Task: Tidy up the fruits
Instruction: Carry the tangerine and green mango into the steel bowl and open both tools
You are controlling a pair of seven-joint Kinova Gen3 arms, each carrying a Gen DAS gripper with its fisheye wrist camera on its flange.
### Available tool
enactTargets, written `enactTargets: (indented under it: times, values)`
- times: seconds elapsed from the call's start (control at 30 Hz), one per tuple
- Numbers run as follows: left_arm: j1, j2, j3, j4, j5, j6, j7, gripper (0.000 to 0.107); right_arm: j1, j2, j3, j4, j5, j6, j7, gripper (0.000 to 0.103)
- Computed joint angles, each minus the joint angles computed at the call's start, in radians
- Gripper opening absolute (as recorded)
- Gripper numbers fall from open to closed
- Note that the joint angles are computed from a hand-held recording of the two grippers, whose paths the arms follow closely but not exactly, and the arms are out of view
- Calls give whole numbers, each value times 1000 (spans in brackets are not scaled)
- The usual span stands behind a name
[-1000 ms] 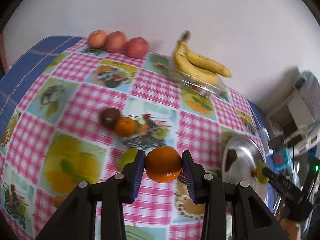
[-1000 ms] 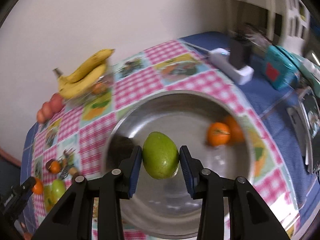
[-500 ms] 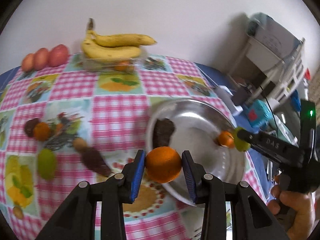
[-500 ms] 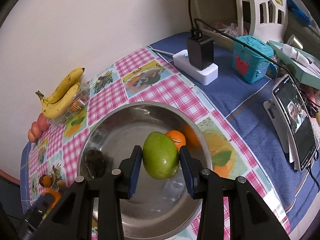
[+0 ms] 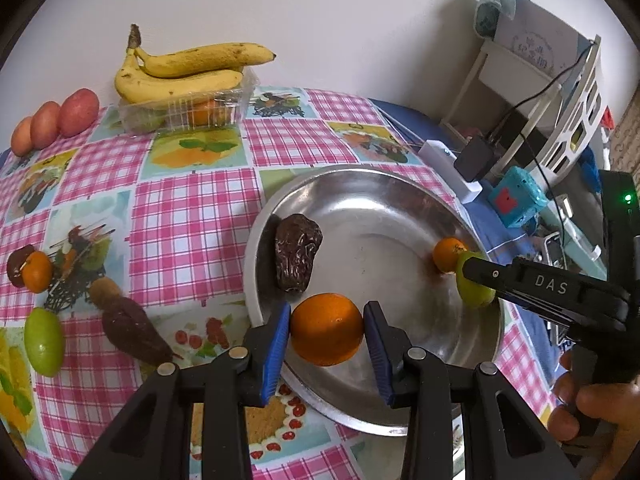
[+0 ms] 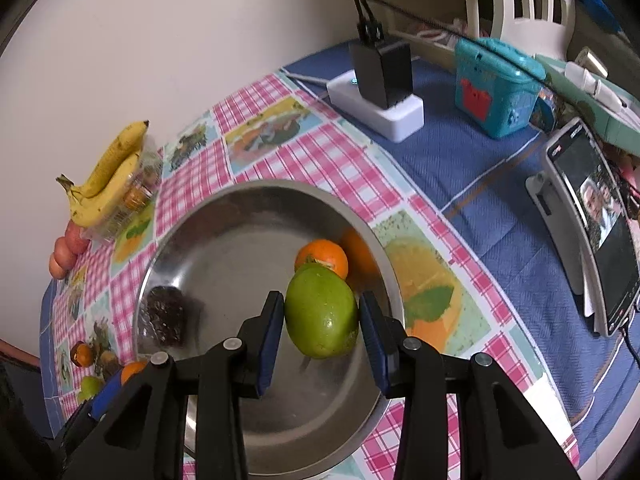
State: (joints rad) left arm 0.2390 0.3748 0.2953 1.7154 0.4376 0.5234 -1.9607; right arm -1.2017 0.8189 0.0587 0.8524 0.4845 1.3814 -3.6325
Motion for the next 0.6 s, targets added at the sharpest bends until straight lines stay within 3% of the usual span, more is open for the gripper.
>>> enactTargets:
  times: [0.23, 0.6]
  values:
    - [47, 34, -26, -25, -60, 14, 52, 40, 15, 4, -13, 11, -19, -31, 10, 40]
    - [42, 44, -13, -42, -84, 34, 72, 42, 22, 14, -9, 9, -41, -47, 14, 40]
